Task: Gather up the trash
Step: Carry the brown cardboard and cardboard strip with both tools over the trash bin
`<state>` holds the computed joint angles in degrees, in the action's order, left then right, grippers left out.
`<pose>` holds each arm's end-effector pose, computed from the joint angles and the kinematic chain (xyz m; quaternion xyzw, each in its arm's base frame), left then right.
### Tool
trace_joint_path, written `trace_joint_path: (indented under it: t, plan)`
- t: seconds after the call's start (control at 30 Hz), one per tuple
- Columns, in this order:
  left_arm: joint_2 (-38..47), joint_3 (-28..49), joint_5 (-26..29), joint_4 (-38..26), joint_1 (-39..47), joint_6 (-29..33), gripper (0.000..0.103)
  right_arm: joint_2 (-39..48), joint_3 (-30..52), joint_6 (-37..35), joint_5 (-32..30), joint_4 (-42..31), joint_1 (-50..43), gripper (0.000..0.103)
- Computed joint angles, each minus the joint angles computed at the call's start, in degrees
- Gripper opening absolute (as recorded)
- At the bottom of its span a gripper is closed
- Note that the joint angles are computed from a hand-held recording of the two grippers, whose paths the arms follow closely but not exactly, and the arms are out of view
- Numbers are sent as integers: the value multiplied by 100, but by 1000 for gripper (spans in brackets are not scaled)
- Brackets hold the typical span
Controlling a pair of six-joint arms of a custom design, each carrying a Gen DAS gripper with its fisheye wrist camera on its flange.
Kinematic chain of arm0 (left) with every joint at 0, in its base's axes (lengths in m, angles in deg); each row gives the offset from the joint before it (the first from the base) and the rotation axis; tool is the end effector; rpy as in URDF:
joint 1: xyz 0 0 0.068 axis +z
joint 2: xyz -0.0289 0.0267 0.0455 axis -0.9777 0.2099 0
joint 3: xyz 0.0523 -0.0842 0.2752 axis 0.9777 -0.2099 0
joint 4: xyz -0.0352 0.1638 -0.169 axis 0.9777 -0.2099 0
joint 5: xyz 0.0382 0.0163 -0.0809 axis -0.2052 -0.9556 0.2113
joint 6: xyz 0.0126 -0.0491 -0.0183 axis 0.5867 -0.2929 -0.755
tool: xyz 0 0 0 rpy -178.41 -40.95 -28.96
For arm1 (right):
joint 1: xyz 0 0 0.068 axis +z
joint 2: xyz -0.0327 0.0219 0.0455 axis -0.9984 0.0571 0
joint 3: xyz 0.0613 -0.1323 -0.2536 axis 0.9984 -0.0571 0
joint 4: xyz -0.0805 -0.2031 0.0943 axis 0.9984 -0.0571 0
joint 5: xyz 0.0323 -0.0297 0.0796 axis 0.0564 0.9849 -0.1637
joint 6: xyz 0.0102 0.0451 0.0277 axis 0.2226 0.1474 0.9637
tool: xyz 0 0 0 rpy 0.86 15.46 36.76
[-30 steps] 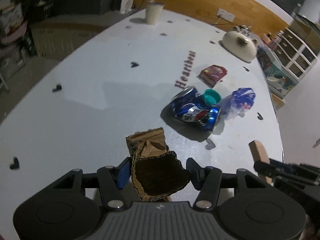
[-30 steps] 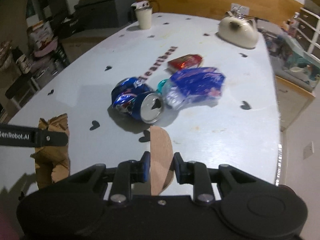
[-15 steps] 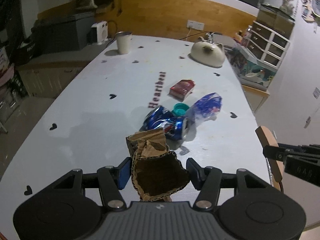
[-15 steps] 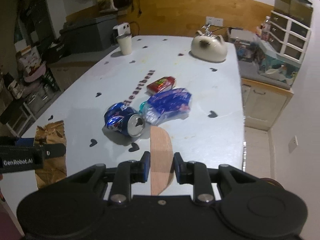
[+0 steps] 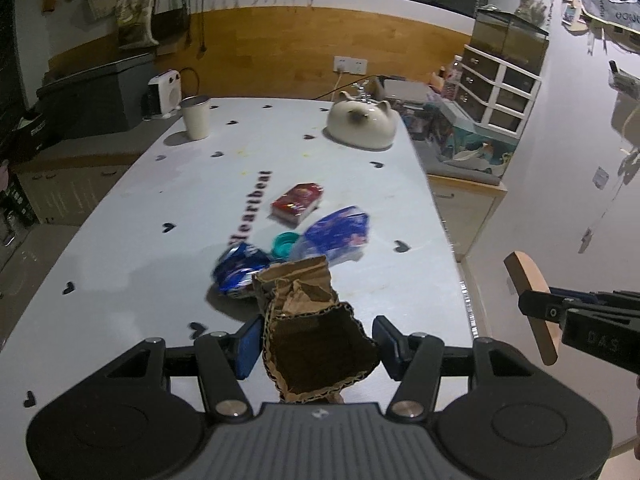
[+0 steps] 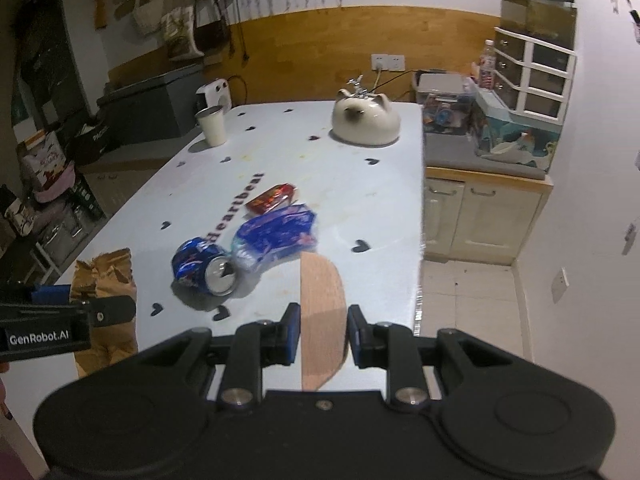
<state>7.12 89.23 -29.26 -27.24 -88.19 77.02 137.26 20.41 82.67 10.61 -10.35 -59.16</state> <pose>0.2406 -0.0502 0.4434 0.1767 0.9114 -0.0909 0.3604 0.1779 0.0772 0.4518 0.1214 0.9055 0.0252 0.4059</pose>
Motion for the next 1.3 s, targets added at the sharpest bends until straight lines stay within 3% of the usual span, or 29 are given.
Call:
trace_joint_path:
  t: [0.17, 0.4, 0.77, 1.03, 1.3]
  plan:
    - [31, 1, -659, 135, -1044, -704, 59, -465, -277, -752, -703, 108, -1097, 26]
    - [448, 225, -1536, 214, -2458, -1709, 59, -814, -621, -2345, -2477, 269, -3568, 26]
    - [1398, 653, -2122, 438, -3892, -2717, 59, -501, -884, -4680, -4549, 96, -6922, 26]
    - [2337, 1207, -1931, 472, -4476, -2987, 59, -7, -1118, -5714, -5079, 126, -8395, 26]
    - [3538, 1888, -1454, 404, -4883, -2906, 59, 444, -1778, -6190, -4994, 501, -9378, 26]
